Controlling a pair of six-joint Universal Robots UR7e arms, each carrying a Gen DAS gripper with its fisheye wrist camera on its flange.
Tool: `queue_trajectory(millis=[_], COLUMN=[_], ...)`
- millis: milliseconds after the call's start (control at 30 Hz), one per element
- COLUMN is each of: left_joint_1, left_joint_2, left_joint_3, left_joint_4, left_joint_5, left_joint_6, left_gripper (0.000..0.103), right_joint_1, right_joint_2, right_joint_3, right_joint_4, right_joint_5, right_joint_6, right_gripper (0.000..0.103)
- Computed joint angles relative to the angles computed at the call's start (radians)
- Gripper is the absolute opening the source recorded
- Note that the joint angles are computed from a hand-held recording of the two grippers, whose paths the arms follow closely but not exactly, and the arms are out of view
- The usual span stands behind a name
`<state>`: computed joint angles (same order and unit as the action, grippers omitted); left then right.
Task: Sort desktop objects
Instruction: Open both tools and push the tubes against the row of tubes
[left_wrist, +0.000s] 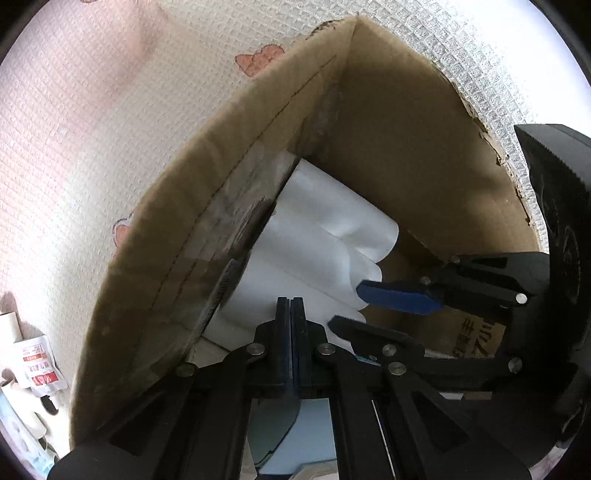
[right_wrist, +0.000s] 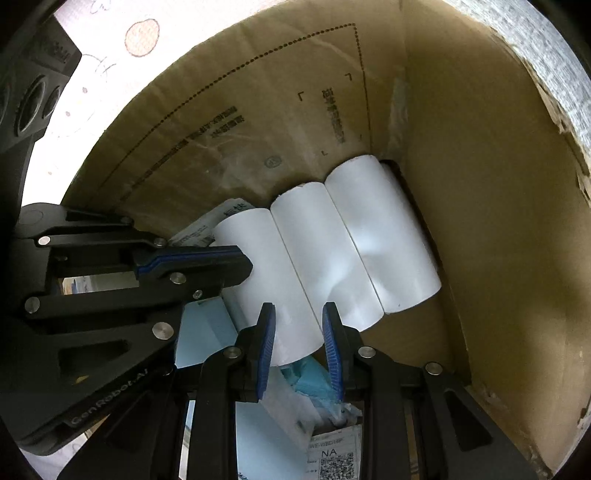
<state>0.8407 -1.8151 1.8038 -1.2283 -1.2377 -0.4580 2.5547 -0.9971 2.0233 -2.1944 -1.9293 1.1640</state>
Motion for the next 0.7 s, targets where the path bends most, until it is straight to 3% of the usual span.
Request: queue_trajectory(millis=[433,700], left_joint_1=[-0.051,-0.054], left_joint_2=[-0.026,-0.037], left_joint_3=[-0.029,-0.004], left_joint_4=[0.086,0.075], left_joint_5=[0.017,-0.002], left_joint_6=[-0.035,-0.047], left_gripper=[0.002,0.002], right_joint_1=[0.014,0.015], right_joint_2=[-0.026,0.020], right_joint_3=[0.026,-0.017], right_joint_4=[-0.079,0.028], right_joint_5=[0.081,0.048], right_joint_6=[-0.011,-0.037], right_gripper=[0.023,0.023])
